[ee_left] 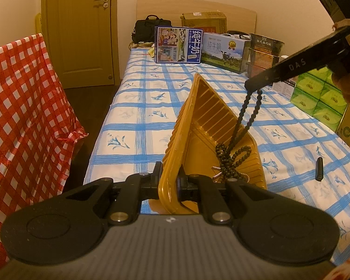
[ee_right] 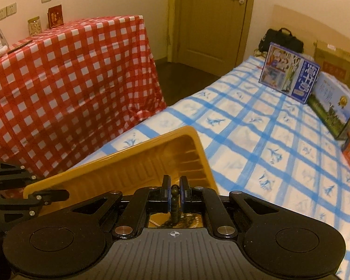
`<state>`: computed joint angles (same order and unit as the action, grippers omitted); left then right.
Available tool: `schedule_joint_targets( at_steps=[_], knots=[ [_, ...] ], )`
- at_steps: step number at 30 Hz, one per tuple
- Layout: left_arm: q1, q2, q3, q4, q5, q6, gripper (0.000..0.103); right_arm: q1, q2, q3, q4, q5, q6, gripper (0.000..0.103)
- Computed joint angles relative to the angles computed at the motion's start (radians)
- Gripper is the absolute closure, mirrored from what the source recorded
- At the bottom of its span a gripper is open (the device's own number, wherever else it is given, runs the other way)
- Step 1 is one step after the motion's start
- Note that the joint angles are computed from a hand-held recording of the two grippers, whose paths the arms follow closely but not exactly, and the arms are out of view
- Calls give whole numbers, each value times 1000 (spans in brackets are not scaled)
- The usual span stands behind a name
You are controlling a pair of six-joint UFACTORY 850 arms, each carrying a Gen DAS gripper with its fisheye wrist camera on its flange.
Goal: Organize jewelry
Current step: 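Lift the dark bead strand over the tray and open the right tool, then grasp the black cylinder on the sheet with the right tool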
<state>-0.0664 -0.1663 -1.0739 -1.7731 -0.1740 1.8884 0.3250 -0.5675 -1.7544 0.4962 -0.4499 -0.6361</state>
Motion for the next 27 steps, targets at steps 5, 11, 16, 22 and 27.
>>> schedule_joint_targets(
  at_steps=[5, 11, 16, 22, 27],
  knots=[
    [3, -3, -4, 12, -3, -10, 94, -8, 1, 14, 75, -21, -47, 96],
    [3, -2, -2, 19, -5, -20, 94, -36, 36, 66, 179, -27, -112, 67],
    [5, 0, 4, 2, -9, -12, 94, -77, 172, 269, 375, 88, -267, 53],
    [9, -2, 1, 30, -11, -45, 94, -140, 335, 544, 648, 252, -413, 50],
    [9, -1, 1, 30, -11, -42, 94, -179, 412, 702, 778, 353, -431, 49]
  ],
)
